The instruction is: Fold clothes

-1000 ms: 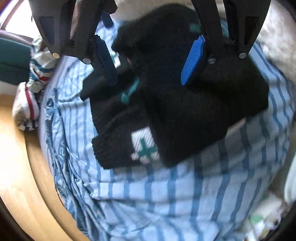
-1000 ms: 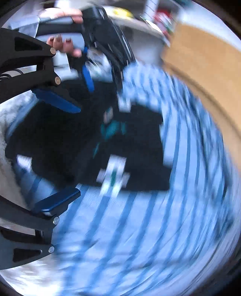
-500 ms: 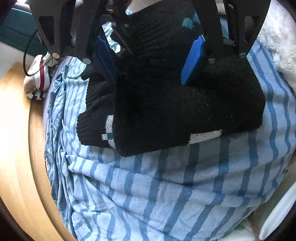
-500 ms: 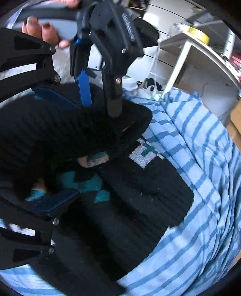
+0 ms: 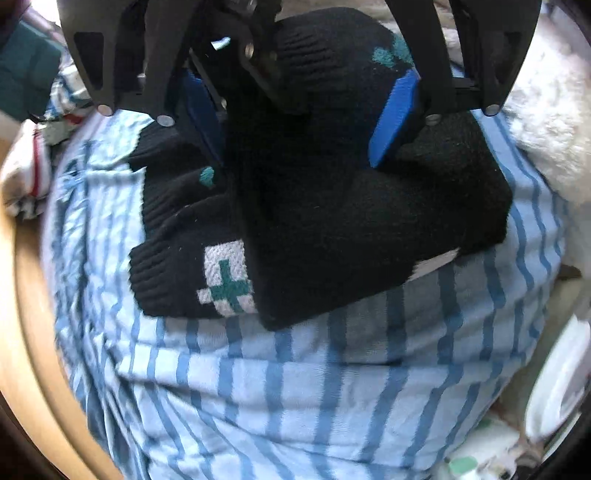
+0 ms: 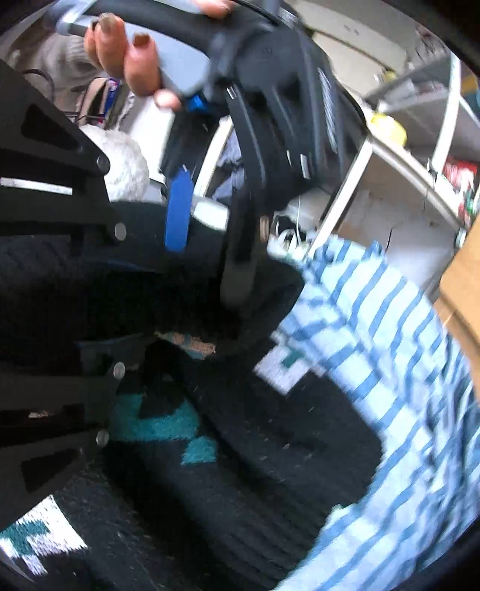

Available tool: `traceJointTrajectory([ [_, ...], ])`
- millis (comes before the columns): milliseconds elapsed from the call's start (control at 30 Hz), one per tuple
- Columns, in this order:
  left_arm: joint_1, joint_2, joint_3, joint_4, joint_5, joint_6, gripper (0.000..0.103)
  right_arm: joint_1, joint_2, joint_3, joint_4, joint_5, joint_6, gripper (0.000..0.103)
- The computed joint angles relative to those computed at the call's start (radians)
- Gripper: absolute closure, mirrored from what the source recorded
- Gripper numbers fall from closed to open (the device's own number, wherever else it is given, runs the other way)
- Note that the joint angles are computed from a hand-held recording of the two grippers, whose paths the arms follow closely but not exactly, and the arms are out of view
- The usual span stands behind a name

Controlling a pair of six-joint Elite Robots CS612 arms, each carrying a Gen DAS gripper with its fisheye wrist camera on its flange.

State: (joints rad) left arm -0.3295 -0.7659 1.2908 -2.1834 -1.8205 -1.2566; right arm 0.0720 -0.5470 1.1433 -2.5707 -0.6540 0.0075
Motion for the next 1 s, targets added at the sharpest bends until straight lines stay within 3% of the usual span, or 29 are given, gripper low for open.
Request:
traceJointTrajectory([
  [100, -0.006, 0.041, -0.106, 0.196, 0.019, 0.081, 0.025, 0.001, -0.005, 0.010, -0.016, 0.022, -0.037, 0.075],
  [267, -0.014, 0.148, -0.318, 0.531, 0.039, 0.146, 0.025, 0.004, -0.010, 0.017, -0.021, 0.036, -0.057, 0.075],
  [433, -0.038, 0.265, -0.520, 0.819, 0.111, 0.271, 0.024, 0.008, -0.017, 0.023, -0.005, -0.013, -0.066, 0.075],
  [500, -0.044, 0.269, -0.524, 0.834, 0.140, 0.275, 0.027, 0.011, -0.023, 0.029, -0.004, -0.041, -0.073, 0.075],
  [533, -0.044, 0.266, -0.518, 0.835, 0.149, 0.276, 0.036, 0.012, -0.027, 0.034, -0.007, -0.062, -0.072, 0.073],
  [600, -0.042, 0.254, -0.497, 0.824, 0.154, 0.278, 0.040, 0.013, -0.032, 0.039, -0.006, -0.085, -0.068, 0.068],
  [667, -0.037, 0.235, -0.467, 0.794, 0.141, 0.274, 0.047, 0.016, -0.045, 0.048, -0.003, -0.139, -0.068, 0.054],
  [733, -0.034, 0.214, -0.431, 0.760, 0.136, 0.283, 0.050, 0.017, -0.062, 0.060, -0.001, -0.198, -0.056, 0.034],
  [867, -0.035, 0.177, -0.368, 0.695, 0.138, 0.303, 0.053, 0.011, -0.107, 0.103, -0.055, -0.307, 0.013, 0.031],
  [967, -0.032, 0.152, -0.327, 0.652, 0.128, 0.323, 0.054, -0.004, -0.161, 0.179, -0.127, -0.393, 0.110, 0.011],
  [1000, -0.032, 0.147, -0.318, 0.643, 0.129, 0.329, 0.054, -0.010, -0.181, 0.207, -0.130, -0.425, 0.139, 0.011],
])
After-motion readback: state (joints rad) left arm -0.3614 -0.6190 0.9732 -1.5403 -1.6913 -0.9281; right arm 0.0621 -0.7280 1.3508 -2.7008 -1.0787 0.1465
